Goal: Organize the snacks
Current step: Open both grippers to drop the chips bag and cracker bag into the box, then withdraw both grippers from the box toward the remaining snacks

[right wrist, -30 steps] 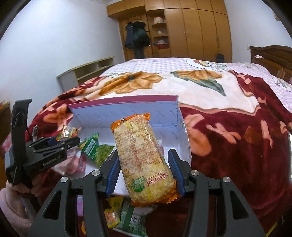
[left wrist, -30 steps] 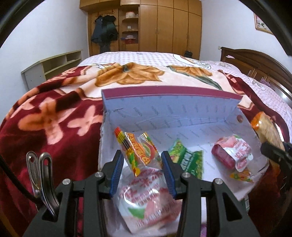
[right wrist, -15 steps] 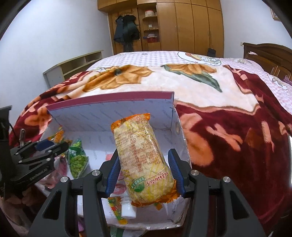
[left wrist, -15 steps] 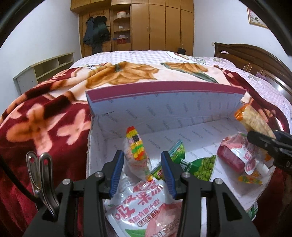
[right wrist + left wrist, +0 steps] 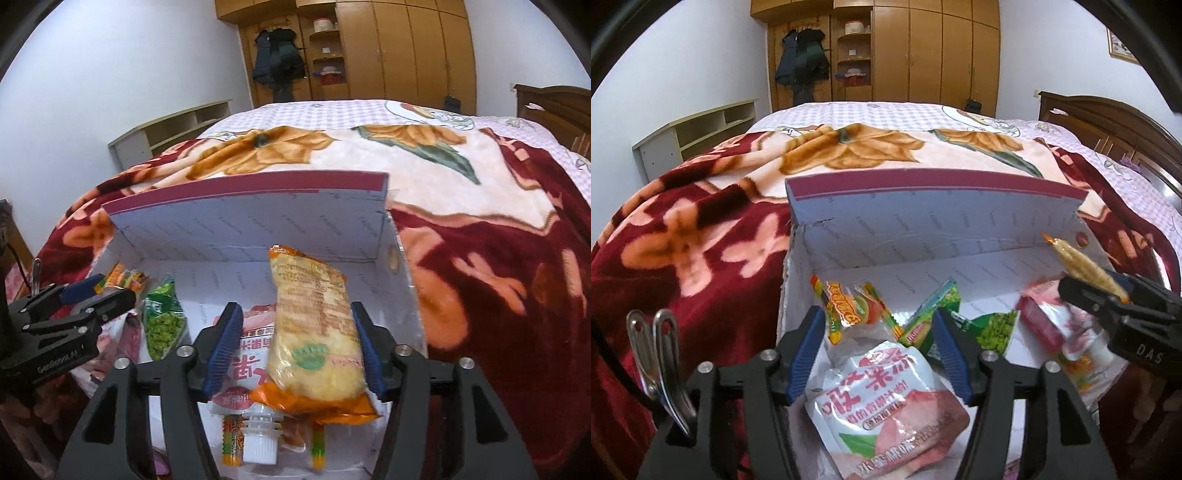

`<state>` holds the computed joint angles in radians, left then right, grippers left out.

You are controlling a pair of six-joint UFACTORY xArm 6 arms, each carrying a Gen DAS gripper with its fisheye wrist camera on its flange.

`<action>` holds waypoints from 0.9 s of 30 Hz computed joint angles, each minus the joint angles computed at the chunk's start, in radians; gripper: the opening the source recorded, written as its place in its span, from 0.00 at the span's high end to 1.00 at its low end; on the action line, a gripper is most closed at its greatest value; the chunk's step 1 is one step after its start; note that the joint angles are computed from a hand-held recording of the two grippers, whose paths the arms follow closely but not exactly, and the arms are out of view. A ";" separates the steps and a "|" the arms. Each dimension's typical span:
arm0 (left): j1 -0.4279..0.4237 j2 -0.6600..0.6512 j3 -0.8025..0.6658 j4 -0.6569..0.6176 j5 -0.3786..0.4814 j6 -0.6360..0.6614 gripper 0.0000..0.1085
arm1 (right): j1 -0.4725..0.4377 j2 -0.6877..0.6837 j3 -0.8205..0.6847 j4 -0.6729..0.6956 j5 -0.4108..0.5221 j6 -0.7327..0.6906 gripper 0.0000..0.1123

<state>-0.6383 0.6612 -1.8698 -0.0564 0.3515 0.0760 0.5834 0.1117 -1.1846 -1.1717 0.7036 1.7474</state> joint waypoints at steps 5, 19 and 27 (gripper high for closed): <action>-0.003 -0.011 0.019 0.047 -0.002 -0.031 0.38 | 0.033 -0.008 -0.001 -0.053 0.052 0.028 0.30; 0.008 -0.181 0.236 0.061 -0.051 -0.104 0.37 | 0.141 -0.095 0.069 -0.091 0.170 0.143 0.30; 0.001 -0.304 0.404 0.047 -0.068 -0.100 0.37 | 0.221 -0.122 0.096 -0.087 0.237 0.190 0.30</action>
